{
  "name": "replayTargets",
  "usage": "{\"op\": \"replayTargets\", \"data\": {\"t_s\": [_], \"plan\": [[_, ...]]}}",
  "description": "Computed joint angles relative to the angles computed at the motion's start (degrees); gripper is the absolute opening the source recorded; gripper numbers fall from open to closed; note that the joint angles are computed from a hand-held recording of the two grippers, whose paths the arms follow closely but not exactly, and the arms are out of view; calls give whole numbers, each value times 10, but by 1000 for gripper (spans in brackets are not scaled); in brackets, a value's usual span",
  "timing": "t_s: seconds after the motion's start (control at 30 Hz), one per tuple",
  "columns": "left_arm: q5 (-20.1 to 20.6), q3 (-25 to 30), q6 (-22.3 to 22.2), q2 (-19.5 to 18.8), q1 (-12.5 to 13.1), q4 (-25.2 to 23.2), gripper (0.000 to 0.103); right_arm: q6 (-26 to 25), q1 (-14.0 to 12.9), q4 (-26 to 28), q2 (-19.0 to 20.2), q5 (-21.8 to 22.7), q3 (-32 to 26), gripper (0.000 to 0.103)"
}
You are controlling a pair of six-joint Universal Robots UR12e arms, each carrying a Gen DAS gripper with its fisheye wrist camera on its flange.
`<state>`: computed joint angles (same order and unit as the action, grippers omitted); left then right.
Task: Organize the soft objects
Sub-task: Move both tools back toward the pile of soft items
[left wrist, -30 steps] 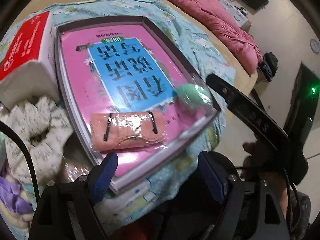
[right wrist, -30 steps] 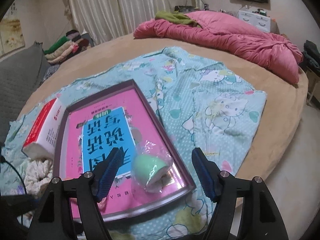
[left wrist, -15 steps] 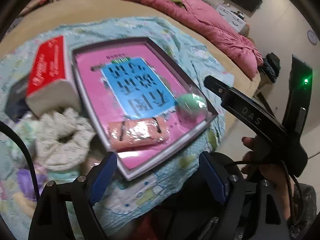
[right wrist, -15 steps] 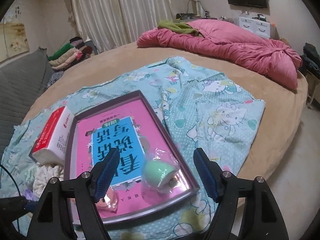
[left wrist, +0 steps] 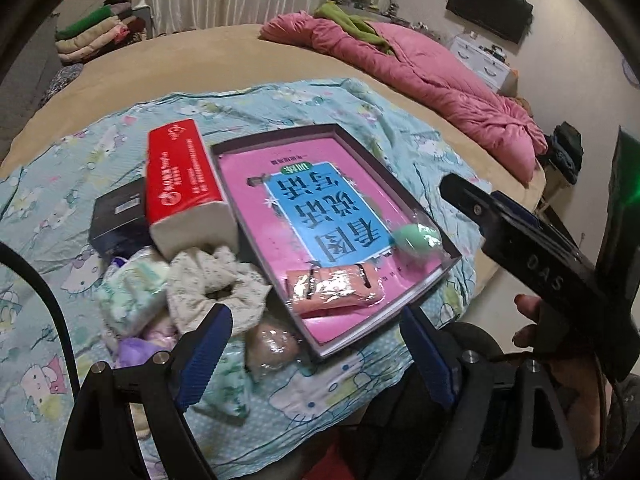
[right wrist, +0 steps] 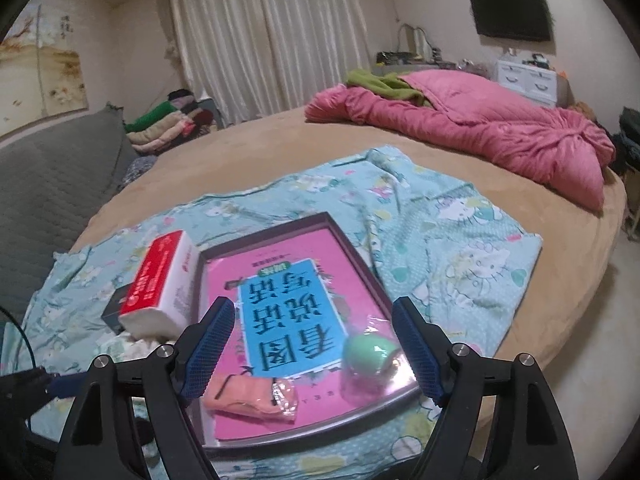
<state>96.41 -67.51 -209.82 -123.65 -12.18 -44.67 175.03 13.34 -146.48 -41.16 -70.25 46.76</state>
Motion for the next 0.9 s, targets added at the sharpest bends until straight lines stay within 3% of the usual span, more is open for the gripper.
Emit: {"op": "replayTargets", "data": {"t_s": [0.33,0.6,0.9], "plan": [[55,-67,-44,52,17,31,85,-31,7,-33,-22,28,29,82],[91,-124,-87,94,31,53,85,-61,15,-25,-37,48,48,82],[101,-174,-117,126,44,69,85,-114,29,14,-54,77,68,82]]}}
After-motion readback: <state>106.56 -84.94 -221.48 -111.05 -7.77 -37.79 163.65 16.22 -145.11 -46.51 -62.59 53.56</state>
